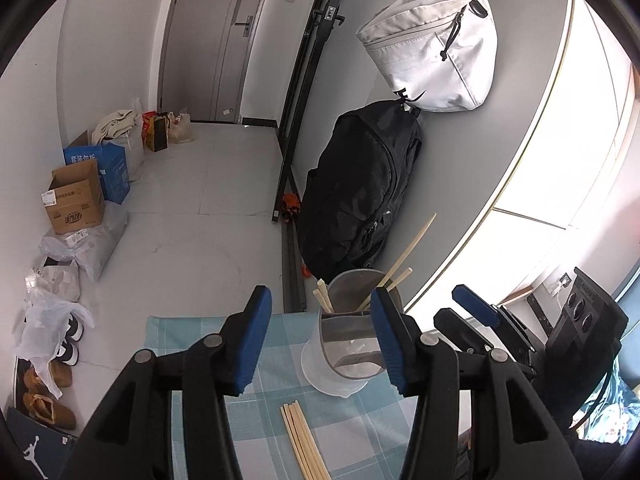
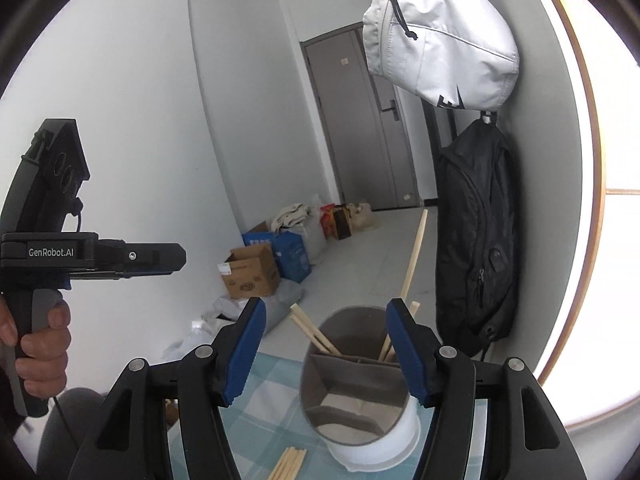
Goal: Organize utensils
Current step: 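Move both open tools down toward the wooden chopstick bundle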
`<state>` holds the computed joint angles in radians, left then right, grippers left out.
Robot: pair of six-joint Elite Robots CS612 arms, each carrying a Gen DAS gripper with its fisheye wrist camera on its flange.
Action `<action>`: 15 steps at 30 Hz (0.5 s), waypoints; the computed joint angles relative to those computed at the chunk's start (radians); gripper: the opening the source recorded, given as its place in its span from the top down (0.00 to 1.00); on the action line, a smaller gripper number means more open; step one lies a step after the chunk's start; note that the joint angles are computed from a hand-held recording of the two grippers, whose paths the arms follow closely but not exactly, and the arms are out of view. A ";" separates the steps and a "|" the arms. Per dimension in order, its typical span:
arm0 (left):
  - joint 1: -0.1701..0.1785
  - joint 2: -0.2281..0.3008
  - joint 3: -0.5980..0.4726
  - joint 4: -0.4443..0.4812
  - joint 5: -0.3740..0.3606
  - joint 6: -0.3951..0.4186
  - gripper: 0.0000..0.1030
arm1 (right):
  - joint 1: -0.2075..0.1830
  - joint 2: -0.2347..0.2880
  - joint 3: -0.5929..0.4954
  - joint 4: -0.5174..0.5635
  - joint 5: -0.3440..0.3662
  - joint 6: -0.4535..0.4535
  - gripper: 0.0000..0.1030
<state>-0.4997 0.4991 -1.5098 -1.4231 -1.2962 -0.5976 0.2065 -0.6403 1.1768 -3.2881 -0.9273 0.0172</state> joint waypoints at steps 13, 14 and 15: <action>-0.021 0.054 -0.076 0.125 0.014 -0.087 0.40 | -0.017 -0.078 0.149 0.080 0.050 0.056 0.11; -0.022 0.058 -0.082 0.137 0.015 -0.098 0.39 | -0.017 -0.082 0.157 0.085 0.046 0.050 0.09; -0.024 0.063 -0.087 0.150 0.016 -0.109 0.39 | -0.016 -0.084 0.164 0.088 0.044 0.046 0.09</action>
